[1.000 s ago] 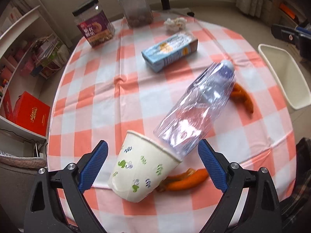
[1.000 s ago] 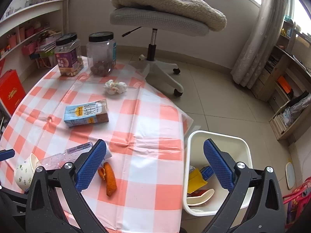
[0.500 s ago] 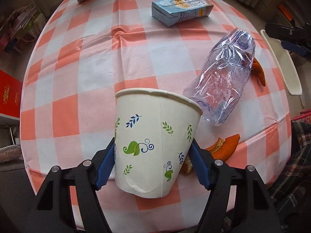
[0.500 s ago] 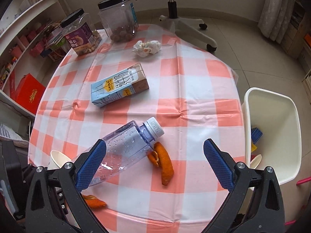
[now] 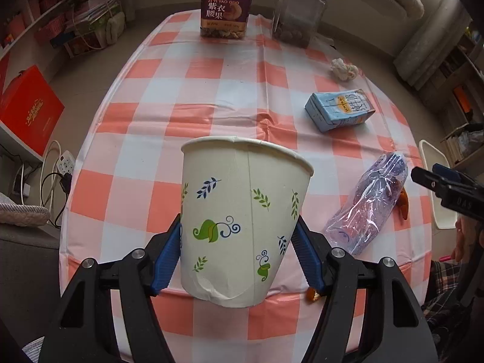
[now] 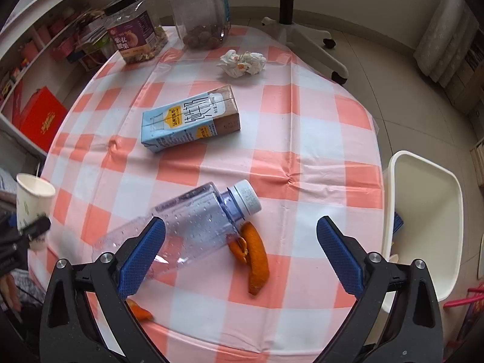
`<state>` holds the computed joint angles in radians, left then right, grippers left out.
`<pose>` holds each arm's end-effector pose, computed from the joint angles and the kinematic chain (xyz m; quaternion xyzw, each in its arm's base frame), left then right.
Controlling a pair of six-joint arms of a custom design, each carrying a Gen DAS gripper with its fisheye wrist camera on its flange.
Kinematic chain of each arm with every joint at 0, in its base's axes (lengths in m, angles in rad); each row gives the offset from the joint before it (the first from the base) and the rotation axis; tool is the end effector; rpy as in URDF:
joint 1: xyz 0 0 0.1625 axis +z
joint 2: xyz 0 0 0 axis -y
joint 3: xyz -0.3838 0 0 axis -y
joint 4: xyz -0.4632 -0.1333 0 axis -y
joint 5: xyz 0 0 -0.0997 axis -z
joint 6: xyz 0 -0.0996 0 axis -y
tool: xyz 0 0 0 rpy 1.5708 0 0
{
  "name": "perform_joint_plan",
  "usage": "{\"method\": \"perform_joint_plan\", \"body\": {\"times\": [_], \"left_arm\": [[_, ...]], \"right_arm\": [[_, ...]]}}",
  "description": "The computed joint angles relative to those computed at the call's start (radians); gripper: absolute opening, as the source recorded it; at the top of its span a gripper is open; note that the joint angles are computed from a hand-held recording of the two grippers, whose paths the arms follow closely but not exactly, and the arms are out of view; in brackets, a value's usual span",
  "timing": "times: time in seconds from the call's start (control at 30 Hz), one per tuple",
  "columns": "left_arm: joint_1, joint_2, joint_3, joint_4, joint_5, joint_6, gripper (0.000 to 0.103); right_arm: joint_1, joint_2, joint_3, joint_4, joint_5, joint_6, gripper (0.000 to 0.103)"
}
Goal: Collect trash
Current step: 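Grasp the orange peel with the right gripper while the left gripper holds the cup, then carry cup and peel over the white bin, opening the right gripper to drop the peel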
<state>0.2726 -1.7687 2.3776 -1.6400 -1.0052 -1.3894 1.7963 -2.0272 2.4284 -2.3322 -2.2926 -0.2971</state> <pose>-0.2837 -0.2732 0.1505 0.0321 0.9280 -0.2044 0.3100 0.1501 -0.3523 0.2913 0.1767 -0.9055 0.1551 0.3532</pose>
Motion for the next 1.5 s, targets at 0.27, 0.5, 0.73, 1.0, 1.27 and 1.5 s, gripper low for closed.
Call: {"method": "perform_joint_plan", "body": {"times": [0.27,0.5,0.73,1.0,1.27,1.5], "left_arm": [[0.007,0.046,-0.005,-0.066,-0.008,0.054,0.067],[0.01,0.052,-0.004,-0.074,-0.005,0.054,0.067],[0.011,0.043,-0.003,-0.057,0.027,0.013,0.067],[-0.03,-0.007,-0.011,0.018,0.161,-0.148,0.068],[-0.089,0.06,-0.085,0.169,0.314,-0.326,0.068],[-0.127,0.155,-0.154,0.321,0.412,-0.472,0.069]], "right_arm": [[-0.115,-0.057,0.047,0.089,0.003,-0.131,0.08],[-0.141,-0.02,0.038,0.05,0.041,-0.147,0.037],[-0.127,-0.024,0.01,0.05,0.042,-0.104,0.016],[-0.012,-0.03,-0.027,-0.186,0.108,-0.101,0.015],[0.09,0.035,0.016,-0.486,0.182,-0.169,0.016],[0.107,0.049,0.035,-0.553,0.194,-0.17,0.016]]}}
